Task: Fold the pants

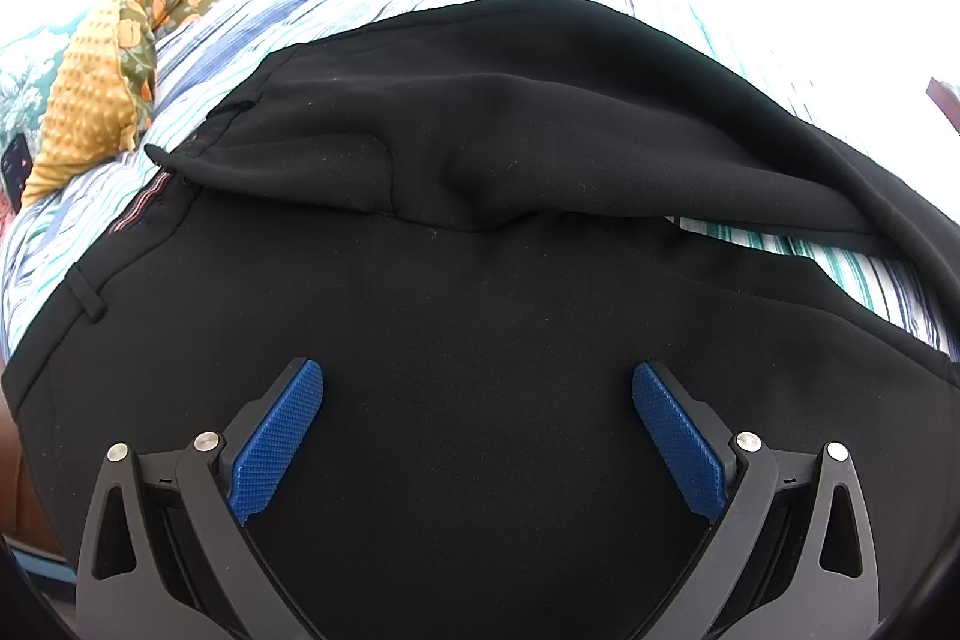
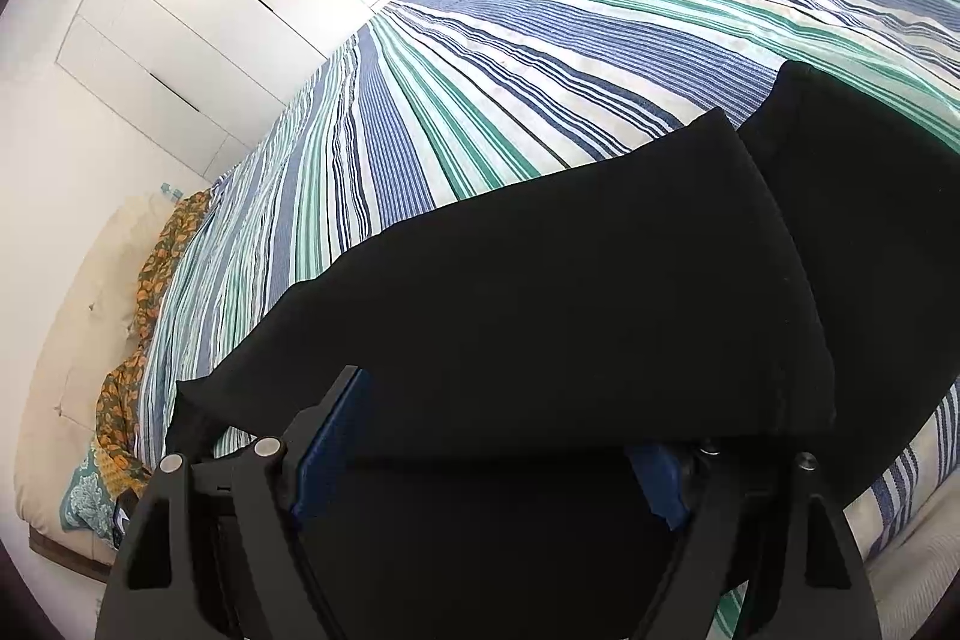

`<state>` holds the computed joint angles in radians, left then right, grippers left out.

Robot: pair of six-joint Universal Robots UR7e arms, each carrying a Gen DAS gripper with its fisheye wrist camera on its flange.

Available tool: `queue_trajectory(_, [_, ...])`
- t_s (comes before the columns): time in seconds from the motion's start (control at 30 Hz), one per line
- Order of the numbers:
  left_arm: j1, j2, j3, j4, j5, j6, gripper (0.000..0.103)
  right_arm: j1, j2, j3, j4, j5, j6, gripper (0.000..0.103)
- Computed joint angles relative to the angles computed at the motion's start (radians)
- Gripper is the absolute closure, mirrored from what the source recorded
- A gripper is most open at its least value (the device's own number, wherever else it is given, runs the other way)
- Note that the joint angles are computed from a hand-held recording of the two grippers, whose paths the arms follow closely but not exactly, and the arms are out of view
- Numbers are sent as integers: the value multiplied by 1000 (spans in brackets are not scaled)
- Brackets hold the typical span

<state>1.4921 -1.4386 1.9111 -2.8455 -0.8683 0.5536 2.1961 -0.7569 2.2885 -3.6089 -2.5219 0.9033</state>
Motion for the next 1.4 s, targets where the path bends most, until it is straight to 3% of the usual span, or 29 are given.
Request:
queue_trajectory(0.27, [3, -2, -1, 6, -4, 2, 0, 8, 2, 17, -61, -10, 6, 23])
queue_trajectory(0.53, [-1, 10, -5, -8, -4, 3, 0, 37, -20, 40, -14, 43, 71, 23])
queue_trajectory(0.67, [-10, 5, 4, -1, 13, -5, 0, 9, -22, 39, -43, 18, 71, 25])
queue_trajectory(0.73, [-17, 9, -4, 17, 32, -15, 0, -14, -28, 40, -52, -18, 82, 48])
queue_trajectory(0.77, [-34, 3, -14, 82, 73, -52, 0, -30, -40, 44, -28, -21, 103, 80])
queue_trajectory(0.8, [-51, 4, -45, 187, 117, -90, 1, -43, -46, 49, -31, -21, 109, 98])
queue_trajectory(0.83, [-60, 2, -80, 291, 120, -131, 1, -51, -46, 55, -59, -12, 100, 98])
queue_trajectory(0.9, [-72, -11, -187, 500, -1, -268, 1, -39, -60, 56, -90, -4, 67, 98])
queue_trajectory(0.97, [-69, 24, -316, 606, -150, -349, 1, -3, -80, 38, -118, -9, -22, 98])
queue_trajectory(1.07, [-62, 168, -541, 754, -258, -438, 1, 53, -119, -5, -115, -8, -166, 98])
queue_trajectory(1.23, [-47, 429, -894, 976, -199, -622, 3, 145, -164, -75, -98, 21, -349, 98])
queue_trajectory(1.27, [-42, 460, -942, 1012, -197, -655, 6, 168, -170, -89, -83, 18, -380, 98])
queue_trajectory(1.3, [-38, 490, -992, 1059, -191, -690, 29, 189, -176, -98, -71, 19, -407, 98])
queue_trajectory(1.33, [-31, 518, -1043, 1120, -202, -723, 76, 208, -183, -103, -67, 25, -427, 98])
queue_trajectory(1.37, [-22, 529, -1062, 1154, -225, -742, 99, 225, -191, -100, -66, 28, -439, 98])
queue_trajectory(1.4, [-20, 516, -1046, 1145, -240, -762, 99, 238, -195, -100, -60, 28, -447, 98])
